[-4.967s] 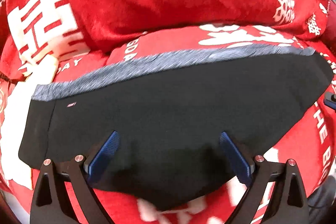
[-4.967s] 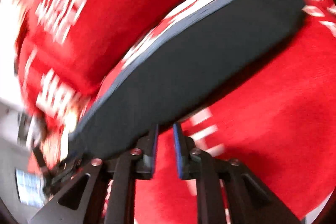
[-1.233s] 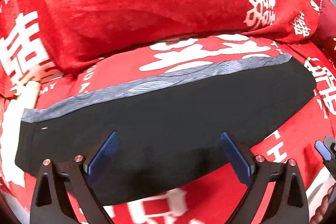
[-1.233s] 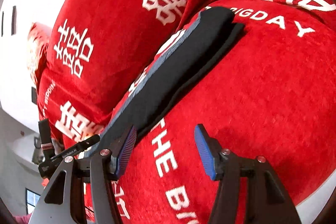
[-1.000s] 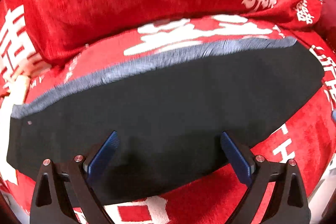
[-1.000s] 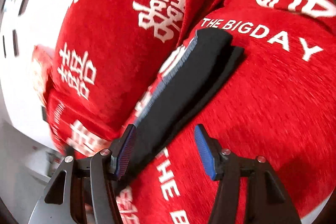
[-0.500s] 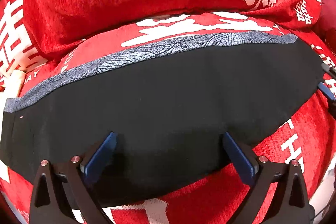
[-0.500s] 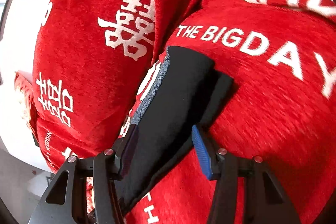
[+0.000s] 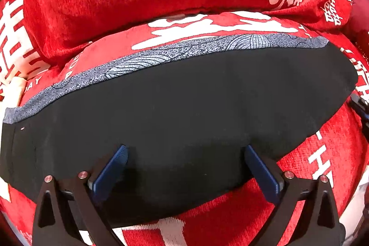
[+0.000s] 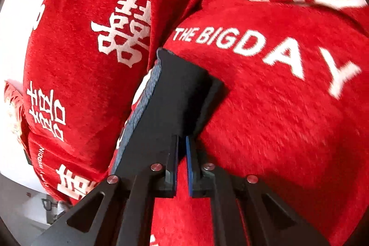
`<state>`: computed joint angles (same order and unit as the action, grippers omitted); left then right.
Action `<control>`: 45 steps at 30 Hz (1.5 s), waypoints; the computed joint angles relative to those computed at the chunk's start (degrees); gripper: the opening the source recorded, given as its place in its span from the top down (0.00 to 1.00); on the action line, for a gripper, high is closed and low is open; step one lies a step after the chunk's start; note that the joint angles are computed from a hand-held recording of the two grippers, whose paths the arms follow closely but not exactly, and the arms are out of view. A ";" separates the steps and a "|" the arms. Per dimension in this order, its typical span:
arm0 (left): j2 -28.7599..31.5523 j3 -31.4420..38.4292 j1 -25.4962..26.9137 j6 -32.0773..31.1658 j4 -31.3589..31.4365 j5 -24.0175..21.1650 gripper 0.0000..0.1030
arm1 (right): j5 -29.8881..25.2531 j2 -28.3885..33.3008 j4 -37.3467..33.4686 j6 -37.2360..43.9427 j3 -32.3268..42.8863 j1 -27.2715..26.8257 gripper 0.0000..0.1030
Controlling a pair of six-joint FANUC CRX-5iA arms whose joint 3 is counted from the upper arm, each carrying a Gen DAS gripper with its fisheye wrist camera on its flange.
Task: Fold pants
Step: 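Hold the folded pants with both grippers, adjusting the right gripper's grip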
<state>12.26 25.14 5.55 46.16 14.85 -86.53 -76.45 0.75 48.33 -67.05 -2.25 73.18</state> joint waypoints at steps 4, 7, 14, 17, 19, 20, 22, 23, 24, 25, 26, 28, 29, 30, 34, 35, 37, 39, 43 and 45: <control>-0.52 -0.69 0.03 -0.07 -0.02 0.79 0.01 | 3.06 0.73 2.17 -2.16 -0.31 1.14 0.89; -0.06 0.19 -0.13 0.46 -0.42 0.07 0.01 | 5.46 1.53 3.43 -4.01 -0.50 1.06 0.82; -0.27 0.24 -0.43 0.31 -0.99 0.25 0.01 | 2.94 3.87 1.64 0.24 3.32 0.38 0.58; -0.04 0.52 -0.41 0.54 -0.95 -0.04 0.01 | 1.70 3.65 1.23 0.53 3.45 0.22 0.55; -0.04 0.52 -0.39 0.45 -0.93 0.00 0.01 | 1.70 3.39 1.02 0.64 3.22 -0.01 0.55; -0.04 0.51 -0.40 0.38 -0.94 0.03 0.01 | 1.85 3.30 0.84 0.84 3.15 -0.16 0.55; 0.05 0.64 -0.46 0.33 -1.02 -0.02 0.01 | 1.89 3.23 0.54 1.28 3.23 -0.31 0.55; 0.11 0.73 -0.48 0.30 -1.06 -0.08 0.01 | 1.91 3.22 0.51 1.43 3.25 -0.36 0.55; 0.17 0.83 -0.51 0.31 -1.09 -0.15 0.01 | 2.02 3.19 0.46 1.45 3.22 -0.42 0.55; 0.17 0.84 -0.51 0.33 -1.07 -0.12 0.01 | 2.15 3.14 0.51 1.30 3.11 -0.45 0.55; 0.14 0.78 -0.52 0.26 -1.06 -0.01 0.01 | 2.36 2.99 0.68 1.04 2.85 -0.49 0.55; 0.01 0.60 -0.57 0.24 -1.13 0.22 0.01 | 2.85 2.67 0.69 0.96 2.40 -0.72 0.55; -0.07 0.51 -0.62 0.29 -1.21 0.35 0.01 | 3.17 2.50 0.35 1.51 2.33 -1.04 0.55; -0.14 0.44 -0.68 0.34 -1.31 0.50 0.01 | 3.47 2.36 0.08 2.00 2.31 -1.35 0.55; -0.36 0.25 -0.77 0.15 -1.48 0.73 0.01 | 5.52 1.88 -0.56 3.91 1.69 -3.47 0.53; -0.29 0.32 -0.76 0.19 -1.46 0.67 0.01 | 5.74 1.92 -0.64 4.39 1.72 -3.80 0.53; -0.20 0.43 -0.75 0.33 -1.42 0.57 0.01 | 6.75 1.97 -0.40 5.29 1.53 -4.68 0.53; -0.17 0.52 -0.77 0.41 -1.44 0.53 0.01 | 9.01 1.58 2.34 5.11 -0.06 -5.55 0.50; -0.01 0.45 -0.70 0.06 -1.20 0.45 0.01 | 13.27 0.01 8.73 2.71 -4.37 -6.81 0.50; 0.54 1.23 -0.74 0.20 -1.31 -0.30 0.01 | 13.90 -0.10 6.19 3.65 -4.42 -7.14 0.50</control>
